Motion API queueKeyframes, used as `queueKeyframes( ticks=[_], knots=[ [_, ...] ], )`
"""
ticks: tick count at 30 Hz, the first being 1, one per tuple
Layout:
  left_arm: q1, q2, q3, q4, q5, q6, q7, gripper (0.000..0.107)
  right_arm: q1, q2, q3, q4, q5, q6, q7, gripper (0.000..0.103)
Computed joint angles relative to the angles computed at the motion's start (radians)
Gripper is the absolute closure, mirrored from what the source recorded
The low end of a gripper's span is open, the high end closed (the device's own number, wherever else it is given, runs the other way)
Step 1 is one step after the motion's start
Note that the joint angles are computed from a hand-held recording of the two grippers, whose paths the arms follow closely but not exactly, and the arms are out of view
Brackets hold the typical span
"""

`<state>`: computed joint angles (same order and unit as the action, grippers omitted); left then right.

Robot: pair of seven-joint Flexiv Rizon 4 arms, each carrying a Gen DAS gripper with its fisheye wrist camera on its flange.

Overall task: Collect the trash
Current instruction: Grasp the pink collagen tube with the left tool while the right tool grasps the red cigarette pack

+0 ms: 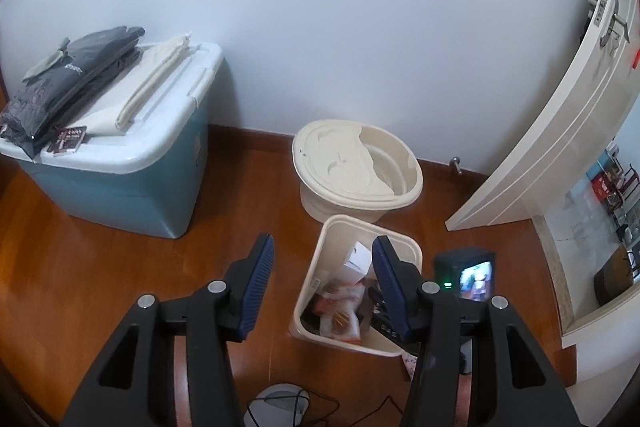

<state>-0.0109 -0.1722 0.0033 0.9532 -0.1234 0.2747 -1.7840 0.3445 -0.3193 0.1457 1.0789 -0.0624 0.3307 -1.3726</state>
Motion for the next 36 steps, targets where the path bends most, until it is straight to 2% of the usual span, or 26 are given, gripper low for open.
queueKeyframes(
  ticks=[3, 7, 8, 10, 15, 18, 22, 27, 36],
  knots=[
    [-0.012, 0.005, -0.006, 0.004, 0.013, -0.007, 0.015, 0.057, -0.03, 0.043, 0.002, 0.004, 0.014, -0.024, -0.071, 0.036],
    [-0.038, 0.013, -0.019, 0.022, 0.026, -0.011, 0.042, 0.057, -0.103, 0.158, -0.024, 0.092, -0.012, -0.032, -0.204, 0.022],
    [-0.051, 0.012, -0.026, 0.022, 0.034, -0.017, 0.044, 0.057, -0.13, 0.193, -0.035, 0.128, -0.02, -0.032, -0.238, 0.015],
    [-0.077, 0.003, -0.041, 0.018, 0.043, -0.022, 0.05, 0.057, -0.19, 0.257, -0.062, 0.205, -0.027, -0.028, -0.292, 0.01],
    [-0.182, -0.039, -0.086, 0.003, 0.083, -0.009, 0.062, 0.057, -0.339, 0.368, -0.138, 0.404, -0.042, -0.02, -0.365, 0.009],
    [-0.255, -0.08, -0.103, -0.002, 0.125, -0.012, 0.059, 0.056, -0.406, 0.393, -0.169, 0.514, -0.046, 0.014, -0.409, 0.009],
    [-0.337, -0.138, -0.107, 0.023, 0.158, -0.032, 0.01, 0.056, -0.466, 0.379, -0.192, 0.644, -0.069, 0.07, -0.507, 0.009],
    [-0.402, -0.197, -0.108, 0.081, 0.169, -0.032, -0.023, 0.056, -0.502, 0.293, -0.206, 0.714, -0.067, 0.127, -0.681, 0.009],
    [-0.439, -0.281, -0.111, 0.167, 0.125, -0.016, -0.027, 0.056, -0.559, 0.068, -0.208, 0.667, -0.035, 0.203, -0.817, 0.009]
  ],
)
